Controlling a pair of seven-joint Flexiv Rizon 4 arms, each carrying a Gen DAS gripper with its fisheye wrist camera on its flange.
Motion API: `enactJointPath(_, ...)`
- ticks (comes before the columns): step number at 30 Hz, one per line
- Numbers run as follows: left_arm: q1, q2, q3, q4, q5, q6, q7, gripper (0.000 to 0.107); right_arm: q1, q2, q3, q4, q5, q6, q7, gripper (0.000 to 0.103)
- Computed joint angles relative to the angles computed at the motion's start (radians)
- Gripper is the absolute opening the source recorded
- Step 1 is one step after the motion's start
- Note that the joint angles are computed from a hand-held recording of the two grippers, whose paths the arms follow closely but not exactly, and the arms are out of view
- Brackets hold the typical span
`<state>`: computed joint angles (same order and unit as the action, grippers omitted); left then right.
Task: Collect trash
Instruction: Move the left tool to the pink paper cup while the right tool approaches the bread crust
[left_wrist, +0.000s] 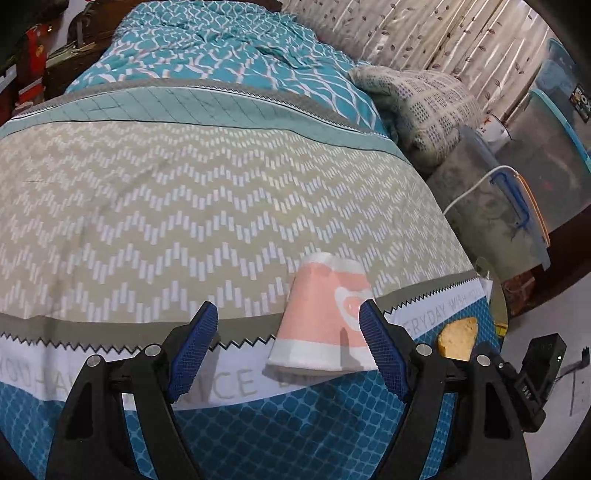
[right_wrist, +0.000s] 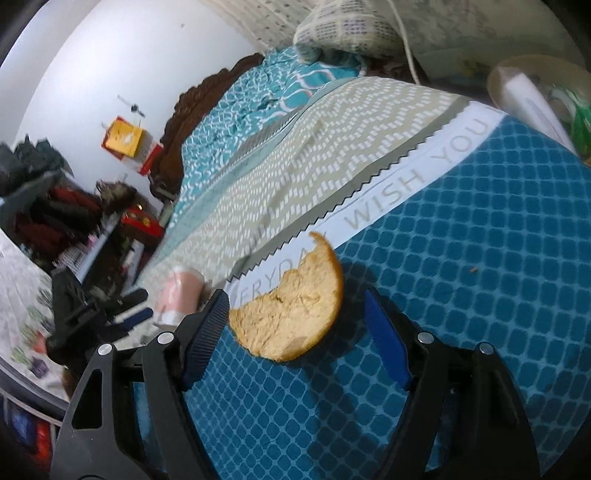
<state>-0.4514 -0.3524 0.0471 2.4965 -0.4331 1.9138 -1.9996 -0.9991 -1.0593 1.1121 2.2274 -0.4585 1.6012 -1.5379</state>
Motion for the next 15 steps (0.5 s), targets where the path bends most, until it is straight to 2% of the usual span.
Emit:
enactJointPath(5, -0.017, -0.018, 0.012, -0.009, -0.007, 0.004, 0.014, 0.076, 0.036, 0.018, -0.018, 0.001, -0.003, 0.015, 0.009, 0.075)
enactJointPath(10, 0.006, -0.022, -0.006, -0.001, 0.006, 0.018, 0.003, 0.077, 0.048, 0.024, -0.027, 0.006, -0.013, 0.028, 0.022, 0.075)
enactJointPath(15, -0.035, -0.025, 0.021, -0.002, -0.027, 0.014, 0.018, 0.077, 0.047, 0.026, -0.033, 0.017, -0.032, 0.04, 0.038, 0.075)
